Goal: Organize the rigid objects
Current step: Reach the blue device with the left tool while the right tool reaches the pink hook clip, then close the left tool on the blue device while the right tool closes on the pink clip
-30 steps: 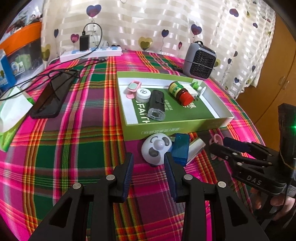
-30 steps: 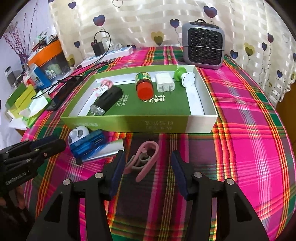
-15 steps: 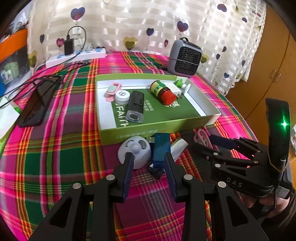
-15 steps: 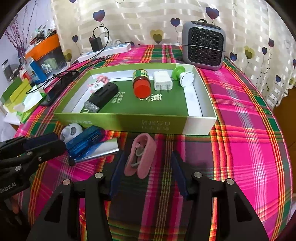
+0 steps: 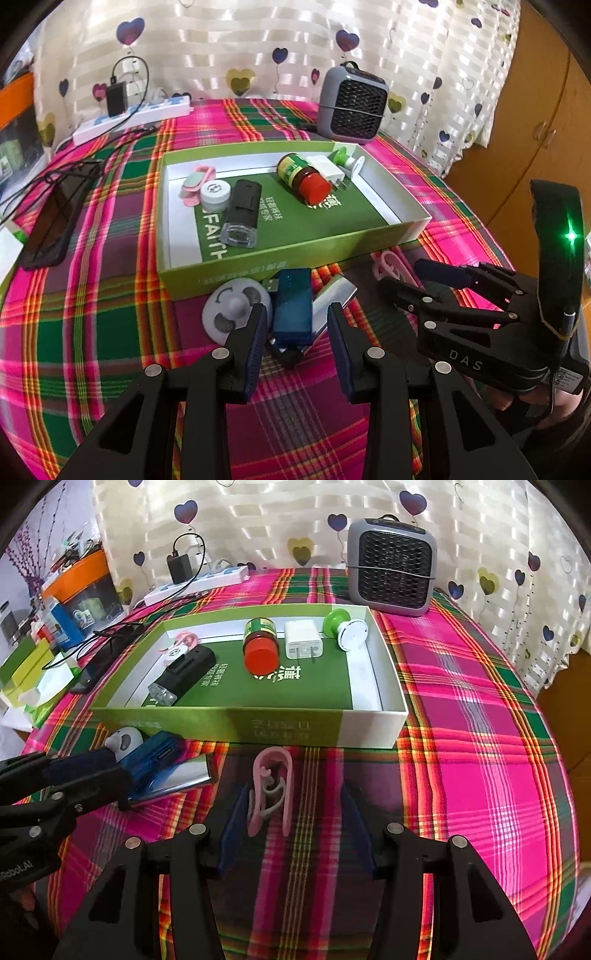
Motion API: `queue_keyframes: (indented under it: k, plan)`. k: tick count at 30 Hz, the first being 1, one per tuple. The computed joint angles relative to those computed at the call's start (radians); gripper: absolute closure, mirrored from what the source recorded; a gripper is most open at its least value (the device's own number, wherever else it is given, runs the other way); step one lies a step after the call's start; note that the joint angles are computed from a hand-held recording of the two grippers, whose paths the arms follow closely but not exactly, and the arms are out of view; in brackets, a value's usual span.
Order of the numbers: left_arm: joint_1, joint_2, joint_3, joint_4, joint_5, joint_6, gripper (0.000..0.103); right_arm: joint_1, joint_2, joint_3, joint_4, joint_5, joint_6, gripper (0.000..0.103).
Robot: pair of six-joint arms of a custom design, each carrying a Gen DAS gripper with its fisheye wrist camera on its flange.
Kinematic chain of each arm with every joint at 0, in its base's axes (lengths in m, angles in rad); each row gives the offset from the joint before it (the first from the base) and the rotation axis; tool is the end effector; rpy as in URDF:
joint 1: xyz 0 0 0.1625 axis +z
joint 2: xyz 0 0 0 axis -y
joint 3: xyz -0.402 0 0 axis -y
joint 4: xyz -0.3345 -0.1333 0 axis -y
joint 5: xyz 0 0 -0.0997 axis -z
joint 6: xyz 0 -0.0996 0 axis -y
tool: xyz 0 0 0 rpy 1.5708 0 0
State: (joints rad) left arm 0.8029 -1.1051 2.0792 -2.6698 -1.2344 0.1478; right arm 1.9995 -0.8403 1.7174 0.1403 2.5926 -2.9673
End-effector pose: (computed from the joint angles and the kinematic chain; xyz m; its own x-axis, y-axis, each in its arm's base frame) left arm -0.2133 -0.4601 0.1641 -0.5984 0.7244 -0.3423 0.7859 0.6138 -0.0750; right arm 0.2205 -0.3661 0.1081 -0.7123 0.3221 0.6236 -0.2337 0.7289 -0.6435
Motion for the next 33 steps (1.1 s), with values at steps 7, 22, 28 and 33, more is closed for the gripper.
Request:
queue_keyframes:
  k: [7,22,28,33]
  plan:
    - [-0.007,0.039,-0.032,0.027,0.017,0.003,0.070,-0.007,-0.019,0.020,-0.024,-0.010,-0.018,0.052]
    - [-0.006,0.078,-0.062,0.050,0.015,-0.036,0.070,-0.012,-0.029,0.027,-0.034,-0.007,-0.035,0.065]
    - [-0.002,0.082,-0.065,0.048,0.008,-0.041,0.070,-0.011,-0.030,0.029,-0.037,-0.007,-0.034,0.067]
    - [0.000,0.082,-0.065,0.043,0.005,-0.041,0.070,-0.011,-0.030,0.029,-0.037,-0.003,-0.035,0.068]
